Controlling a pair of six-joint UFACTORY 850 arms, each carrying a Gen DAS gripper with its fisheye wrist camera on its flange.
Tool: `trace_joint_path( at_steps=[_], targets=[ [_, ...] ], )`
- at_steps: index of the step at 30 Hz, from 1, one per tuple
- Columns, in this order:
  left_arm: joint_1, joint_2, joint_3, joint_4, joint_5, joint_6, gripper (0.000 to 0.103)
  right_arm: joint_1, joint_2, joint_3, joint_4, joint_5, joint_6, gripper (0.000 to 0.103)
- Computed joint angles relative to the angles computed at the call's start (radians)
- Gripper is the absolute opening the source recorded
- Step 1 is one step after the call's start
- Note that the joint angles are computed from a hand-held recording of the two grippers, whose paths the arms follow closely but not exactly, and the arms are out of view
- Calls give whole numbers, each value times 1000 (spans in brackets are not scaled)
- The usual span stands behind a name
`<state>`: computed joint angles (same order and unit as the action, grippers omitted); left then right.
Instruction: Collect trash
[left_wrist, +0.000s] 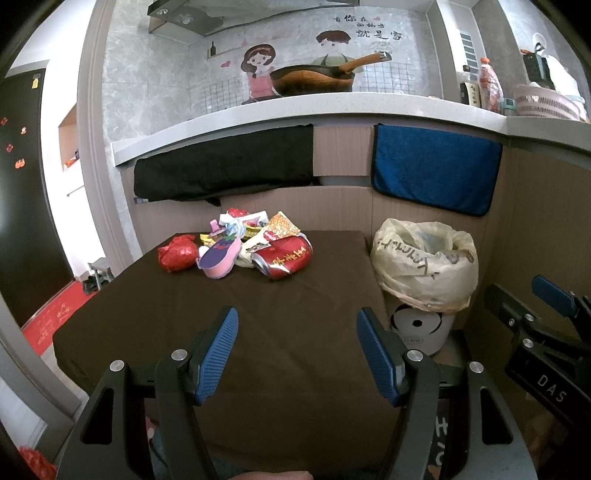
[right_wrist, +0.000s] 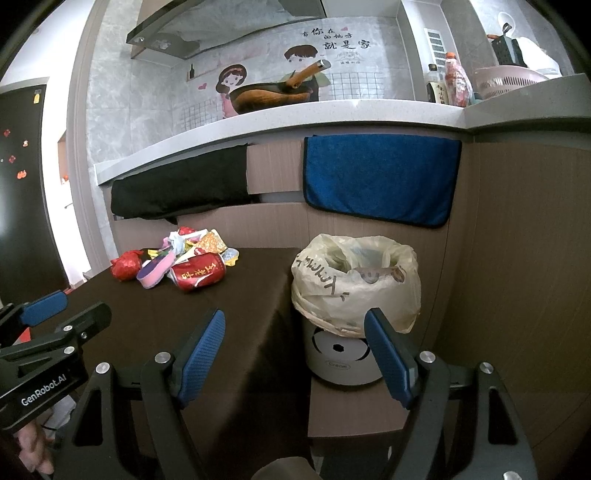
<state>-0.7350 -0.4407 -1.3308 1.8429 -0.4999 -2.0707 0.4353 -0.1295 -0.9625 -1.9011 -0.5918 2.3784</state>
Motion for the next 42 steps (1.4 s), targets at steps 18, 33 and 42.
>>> trace_joint_path(
  at_steps=[18,33,42],
  targets=[
    [-2,-1,-1,-10,-1,8,67,0,0,1,-1,2,2,76],
    [2,0,5,-29,7,21,67,-2,1,1,2,8,0,76],
    [51,-37,-56,-56,12,76,67,-13,-42,-56,25,5,-64,76]
  ],
)
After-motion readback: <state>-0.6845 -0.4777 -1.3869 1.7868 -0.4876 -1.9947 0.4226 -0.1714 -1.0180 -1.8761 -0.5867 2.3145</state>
